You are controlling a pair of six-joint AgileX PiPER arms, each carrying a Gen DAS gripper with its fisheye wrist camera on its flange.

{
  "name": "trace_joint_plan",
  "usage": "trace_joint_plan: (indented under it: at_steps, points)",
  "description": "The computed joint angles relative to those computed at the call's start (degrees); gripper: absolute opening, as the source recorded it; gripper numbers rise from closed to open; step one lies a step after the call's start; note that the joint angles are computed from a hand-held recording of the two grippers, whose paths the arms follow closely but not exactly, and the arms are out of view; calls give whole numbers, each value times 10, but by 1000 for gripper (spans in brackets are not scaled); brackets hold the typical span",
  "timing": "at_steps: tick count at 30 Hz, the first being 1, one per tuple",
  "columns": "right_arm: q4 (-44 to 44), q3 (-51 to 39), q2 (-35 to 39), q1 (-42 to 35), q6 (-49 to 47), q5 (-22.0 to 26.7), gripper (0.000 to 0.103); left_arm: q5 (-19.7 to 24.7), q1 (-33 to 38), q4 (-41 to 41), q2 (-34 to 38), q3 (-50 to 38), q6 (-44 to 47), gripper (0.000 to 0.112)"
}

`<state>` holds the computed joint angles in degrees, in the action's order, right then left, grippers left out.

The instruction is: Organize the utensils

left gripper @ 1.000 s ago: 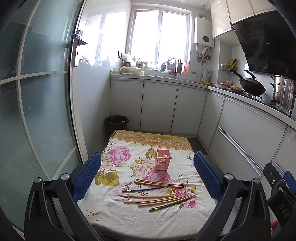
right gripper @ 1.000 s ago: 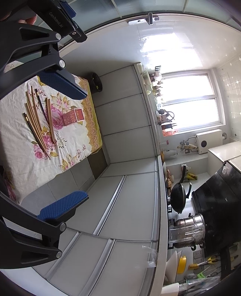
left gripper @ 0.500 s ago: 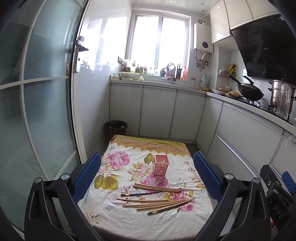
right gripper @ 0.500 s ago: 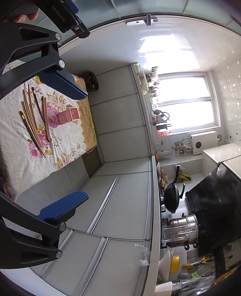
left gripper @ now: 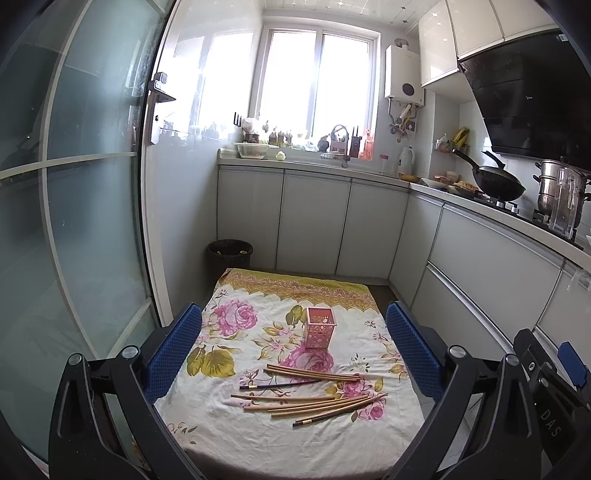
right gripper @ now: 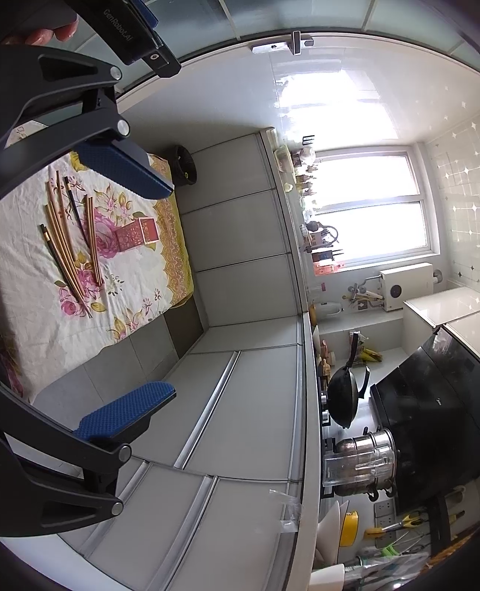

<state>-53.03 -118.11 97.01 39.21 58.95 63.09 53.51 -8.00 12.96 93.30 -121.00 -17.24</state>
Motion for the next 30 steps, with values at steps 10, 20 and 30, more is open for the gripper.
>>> trace_joint_plan:
  at_steps: [10, 20, 30]
  points:
    - [3, 7, -3, -3, 4, -3, 96, 22, 7, -15, 22, -32, 21, 96]
    - [60, 21, 6, -50, 8, -37, 96, 77, 11, -35, 107, -126, 52, 96]
    - [167, 12, 61, -126, -24, -57, 96, 157, -12, 19, 269, -329, 103, 96]
